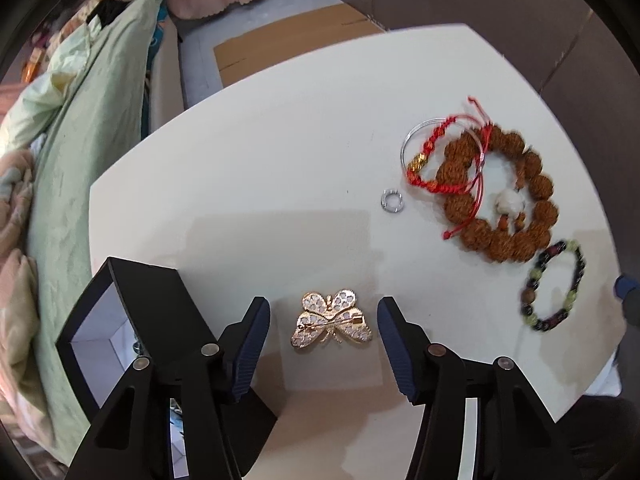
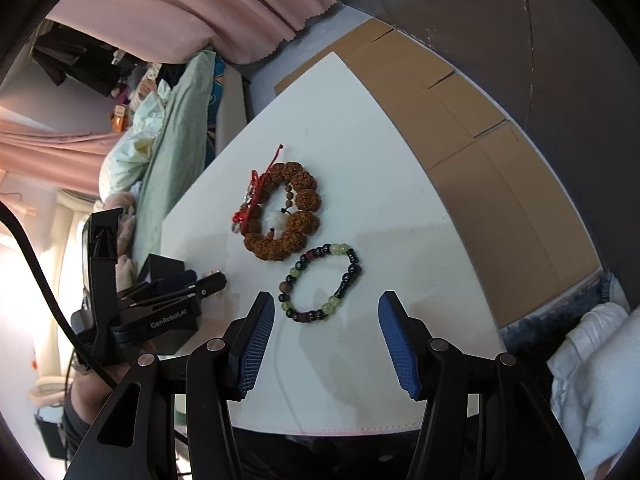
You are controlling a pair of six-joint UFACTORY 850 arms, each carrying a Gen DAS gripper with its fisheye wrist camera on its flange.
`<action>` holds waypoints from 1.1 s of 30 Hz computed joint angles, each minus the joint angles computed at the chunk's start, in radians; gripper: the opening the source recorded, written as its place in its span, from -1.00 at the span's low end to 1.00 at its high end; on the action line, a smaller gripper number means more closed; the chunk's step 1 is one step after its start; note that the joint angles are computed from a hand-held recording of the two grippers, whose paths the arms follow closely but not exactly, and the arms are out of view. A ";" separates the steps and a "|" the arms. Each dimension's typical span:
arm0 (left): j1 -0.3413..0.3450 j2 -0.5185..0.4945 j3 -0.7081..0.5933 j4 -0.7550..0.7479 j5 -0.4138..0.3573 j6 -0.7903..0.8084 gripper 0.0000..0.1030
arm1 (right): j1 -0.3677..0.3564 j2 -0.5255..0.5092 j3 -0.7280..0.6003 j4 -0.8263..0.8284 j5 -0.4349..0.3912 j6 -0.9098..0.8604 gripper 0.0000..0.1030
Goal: Organize jewelry
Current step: 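Grasp the gold butterfly pendant with the left tool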
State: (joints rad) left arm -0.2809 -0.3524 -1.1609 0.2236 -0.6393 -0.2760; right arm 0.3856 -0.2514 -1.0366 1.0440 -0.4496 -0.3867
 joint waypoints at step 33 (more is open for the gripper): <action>0.036 0.066 0.026 -0.227 -0.018 0.192 -0.20 | 0.029 -0.033 -0.041 -0.294 0.036 0.272 -0.15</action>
